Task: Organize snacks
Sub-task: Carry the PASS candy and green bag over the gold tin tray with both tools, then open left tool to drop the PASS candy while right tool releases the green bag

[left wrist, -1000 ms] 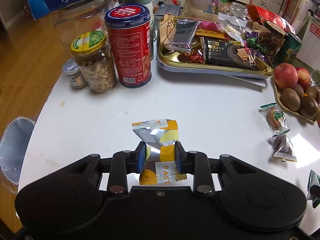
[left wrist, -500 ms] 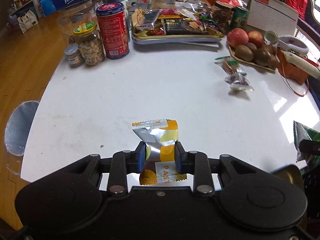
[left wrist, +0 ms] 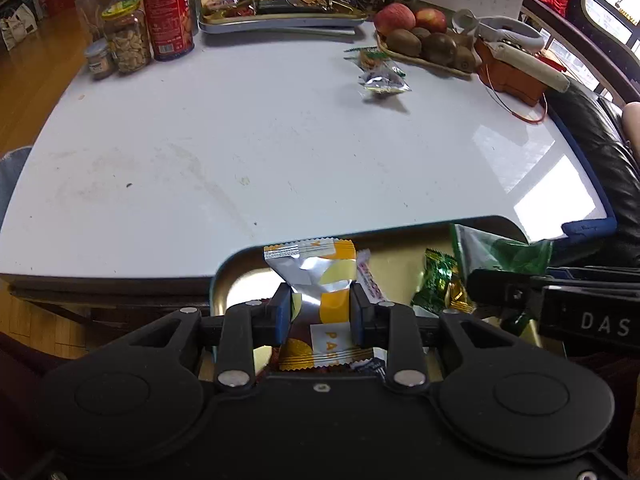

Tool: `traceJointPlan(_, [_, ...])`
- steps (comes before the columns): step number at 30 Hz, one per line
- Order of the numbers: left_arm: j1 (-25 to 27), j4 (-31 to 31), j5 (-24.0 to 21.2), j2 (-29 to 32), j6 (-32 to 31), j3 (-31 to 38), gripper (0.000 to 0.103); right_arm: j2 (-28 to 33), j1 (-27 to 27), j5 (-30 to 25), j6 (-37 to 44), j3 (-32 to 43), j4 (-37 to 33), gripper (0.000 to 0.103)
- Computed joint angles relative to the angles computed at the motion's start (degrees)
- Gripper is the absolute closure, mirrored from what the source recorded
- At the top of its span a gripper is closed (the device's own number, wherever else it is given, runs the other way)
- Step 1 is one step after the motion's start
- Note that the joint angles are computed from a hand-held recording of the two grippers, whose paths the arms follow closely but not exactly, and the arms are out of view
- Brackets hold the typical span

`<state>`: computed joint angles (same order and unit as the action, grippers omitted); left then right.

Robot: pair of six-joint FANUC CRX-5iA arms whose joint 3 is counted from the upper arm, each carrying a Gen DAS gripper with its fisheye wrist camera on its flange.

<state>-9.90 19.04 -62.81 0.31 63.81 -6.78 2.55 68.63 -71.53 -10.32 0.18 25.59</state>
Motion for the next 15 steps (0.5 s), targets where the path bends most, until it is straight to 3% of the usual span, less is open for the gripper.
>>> traceJointPlan(15, [-3.4,-5.1,-1.8,0.0,3.7,-1.5,0.066,1.2,1.0,-2.1,0.6,-0.3,-4.4,0.073])
